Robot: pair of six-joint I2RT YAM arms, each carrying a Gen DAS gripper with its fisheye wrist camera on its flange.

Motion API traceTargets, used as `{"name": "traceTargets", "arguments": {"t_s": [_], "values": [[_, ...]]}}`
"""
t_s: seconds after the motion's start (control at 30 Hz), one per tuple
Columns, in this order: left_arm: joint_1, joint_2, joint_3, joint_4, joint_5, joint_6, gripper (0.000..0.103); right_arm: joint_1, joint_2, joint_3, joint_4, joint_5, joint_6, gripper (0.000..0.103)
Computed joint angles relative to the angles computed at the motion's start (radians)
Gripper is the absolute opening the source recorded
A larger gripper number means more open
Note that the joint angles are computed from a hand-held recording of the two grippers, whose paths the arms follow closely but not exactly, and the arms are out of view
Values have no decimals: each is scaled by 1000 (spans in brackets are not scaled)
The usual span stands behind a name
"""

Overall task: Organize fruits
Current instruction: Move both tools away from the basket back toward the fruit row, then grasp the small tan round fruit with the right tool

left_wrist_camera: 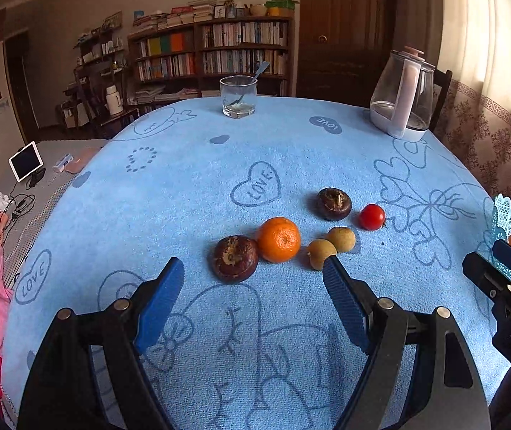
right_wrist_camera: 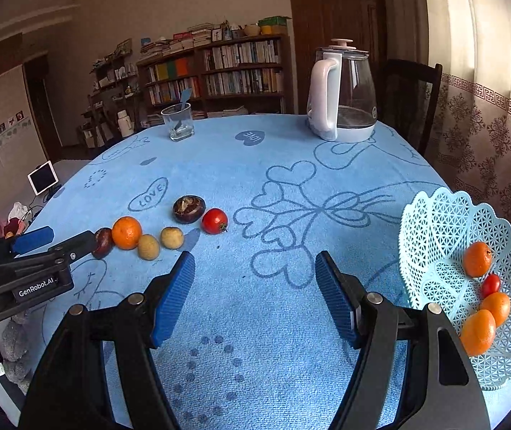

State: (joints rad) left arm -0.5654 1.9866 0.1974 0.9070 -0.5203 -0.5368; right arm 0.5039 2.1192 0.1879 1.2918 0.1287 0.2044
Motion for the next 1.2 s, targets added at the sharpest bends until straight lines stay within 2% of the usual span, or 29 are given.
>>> {"name": "traceTargets", "arguments": {"t_s": [0.23, 0.43, 0.9, 1.2], "values": [[117, 49, -56, 122, 58, 36, 79, 76, 2, 109, -167, -22, 28, 71], [201, 101, -82, 207, 103, 68, 79, 125, 21, 185, -260, -30, 42, 71], [300, 133, -89, 254, 148, 113, 79, 118, 81, 356, -437, -141, 67, 71], [415, 147, -89, 279, 197, 152, 79, 127, 123, 451, -509, -148, 51, 71]]}}
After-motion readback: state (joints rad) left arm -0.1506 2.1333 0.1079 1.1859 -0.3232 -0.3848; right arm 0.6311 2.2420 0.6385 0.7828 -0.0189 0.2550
